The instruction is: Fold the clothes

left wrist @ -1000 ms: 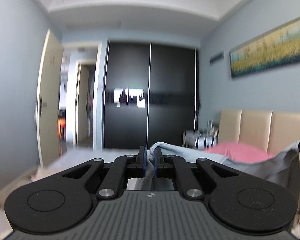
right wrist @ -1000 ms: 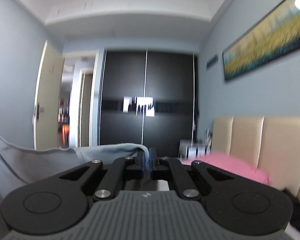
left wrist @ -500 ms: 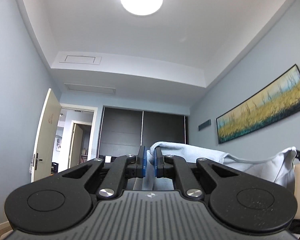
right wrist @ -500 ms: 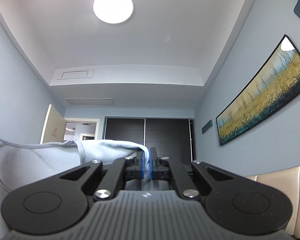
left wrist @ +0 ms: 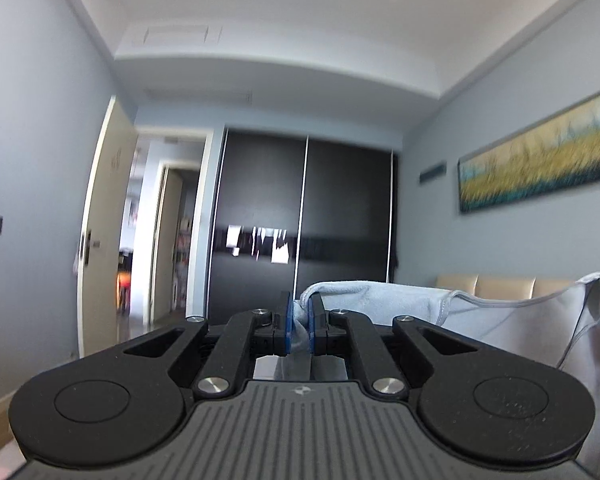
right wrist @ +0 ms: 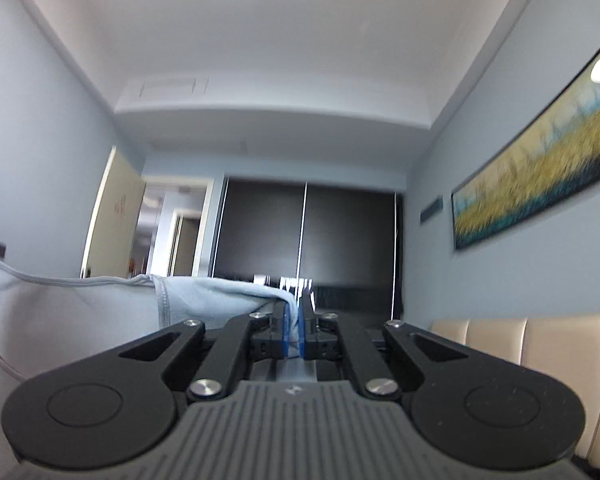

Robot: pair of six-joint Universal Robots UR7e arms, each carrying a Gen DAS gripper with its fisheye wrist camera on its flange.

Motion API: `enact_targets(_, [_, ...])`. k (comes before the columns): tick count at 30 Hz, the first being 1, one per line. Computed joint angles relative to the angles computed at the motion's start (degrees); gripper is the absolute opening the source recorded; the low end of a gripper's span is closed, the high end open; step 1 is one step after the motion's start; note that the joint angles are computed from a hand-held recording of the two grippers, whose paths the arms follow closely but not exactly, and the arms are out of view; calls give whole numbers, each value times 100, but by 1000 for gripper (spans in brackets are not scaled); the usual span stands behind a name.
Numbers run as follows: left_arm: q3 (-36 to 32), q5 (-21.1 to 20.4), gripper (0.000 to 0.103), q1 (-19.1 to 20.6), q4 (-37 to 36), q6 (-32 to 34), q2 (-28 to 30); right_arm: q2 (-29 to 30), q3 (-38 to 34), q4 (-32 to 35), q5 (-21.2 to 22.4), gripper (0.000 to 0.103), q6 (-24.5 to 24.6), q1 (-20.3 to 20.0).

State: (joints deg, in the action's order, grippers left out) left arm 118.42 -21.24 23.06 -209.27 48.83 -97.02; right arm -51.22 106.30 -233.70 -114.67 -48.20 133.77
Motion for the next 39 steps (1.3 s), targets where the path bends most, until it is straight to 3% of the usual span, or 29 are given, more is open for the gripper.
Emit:
enact_targets(3, [-2, -275, 6, 897, 989, -993, 133, 249, -164, 565, -193, 5, 216, -359])
enact_targets(7, [-129, -695, 6, 1990, 1811, -1737, 460, 712, -517, 1248, -422, 5, 304, -852])
enact_targets(14, [-919, -1286, 6, 3286, 2134, -1682, 1546, 1695, -1777, 2125, -718, 5, 256, -1478])
enact_targets(19, [-1605, -1440, 6, 3972, 2744, -1962, 2270, 2406, -2859, 2996, -873, 5, 350, -1816])
enact_targets(26, [-2204, -1690, 6, 4833, 4247, -2952, 2890, 3257, -4081, 4595, -1142, 5, 836, -2270])
enact_targets(31, [-2424, -1803, 6, 5140, 4835, -3281, 3114, 3795, -4753, 5347, -1340, 5, 1081, -2508])
enact_targets(37, [-2665, -1908, 7, 5360, 5491, -3615, 3293, 4026, -4978, 5769, -1526, 6, 1298, -2631])
enact_targets(38, [-2700, -1933, 7, 5384, 5610, -3698, 3303, 4048, -5012, 5833, -1556, 8, 1335, -2643])
enact_targets(39, [-2685, -1940, 8, 5393, 5649, -3745, 3286, 4021, -4971, 5794, -1590, 16, 1329, -2635])
